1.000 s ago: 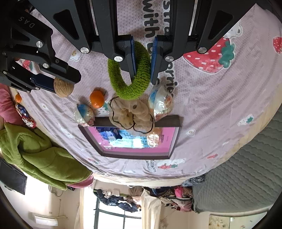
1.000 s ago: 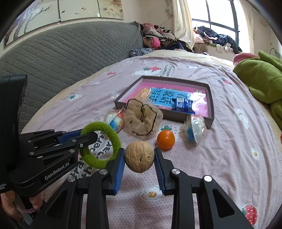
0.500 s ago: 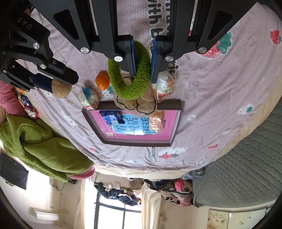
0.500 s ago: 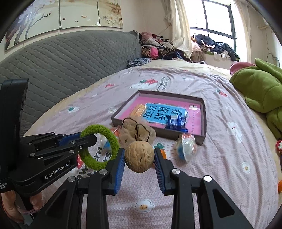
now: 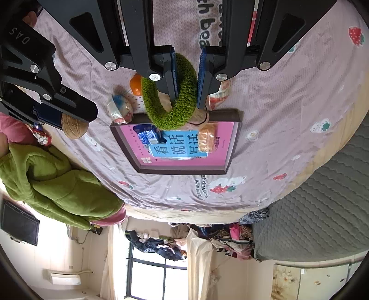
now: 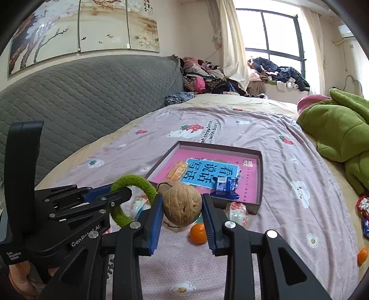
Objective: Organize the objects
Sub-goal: 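Lift the green ring and walnut and carry them toward the tray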
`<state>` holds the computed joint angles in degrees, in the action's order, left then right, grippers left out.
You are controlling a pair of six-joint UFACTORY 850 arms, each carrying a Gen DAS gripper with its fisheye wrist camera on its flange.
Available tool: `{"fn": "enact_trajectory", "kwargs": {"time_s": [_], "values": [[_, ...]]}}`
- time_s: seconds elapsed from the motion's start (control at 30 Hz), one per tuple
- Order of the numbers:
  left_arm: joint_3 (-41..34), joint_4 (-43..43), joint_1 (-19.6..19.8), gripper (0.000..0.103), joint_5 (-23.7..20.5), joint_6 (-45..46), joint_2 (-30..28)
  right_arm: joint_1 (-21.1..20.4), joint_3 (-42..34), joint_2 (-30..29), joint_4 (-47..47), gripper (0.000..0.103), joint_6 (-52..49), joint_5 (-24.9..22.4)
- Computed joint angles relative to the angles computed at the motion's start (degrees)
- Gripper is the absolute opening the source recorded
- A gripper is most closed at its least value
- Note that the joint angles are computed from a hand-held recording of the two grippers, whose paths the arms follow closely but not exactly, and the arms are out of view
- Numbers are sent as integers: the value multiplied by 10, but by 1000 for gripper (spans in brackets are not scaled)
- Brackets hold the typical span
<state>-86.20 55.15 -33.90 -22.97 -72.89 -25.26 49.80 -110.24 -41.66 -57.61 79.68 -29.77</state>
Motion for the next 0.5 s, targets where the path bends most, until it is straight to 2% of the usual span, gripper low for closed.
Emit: {"fn": "enact_trajectory", "kwargs": {"time_s": [0.5], "values": [[-70, -25, 10, 15, -16, 47, -42, -21, -44, -19, 6, 33, -25, 5]]}}
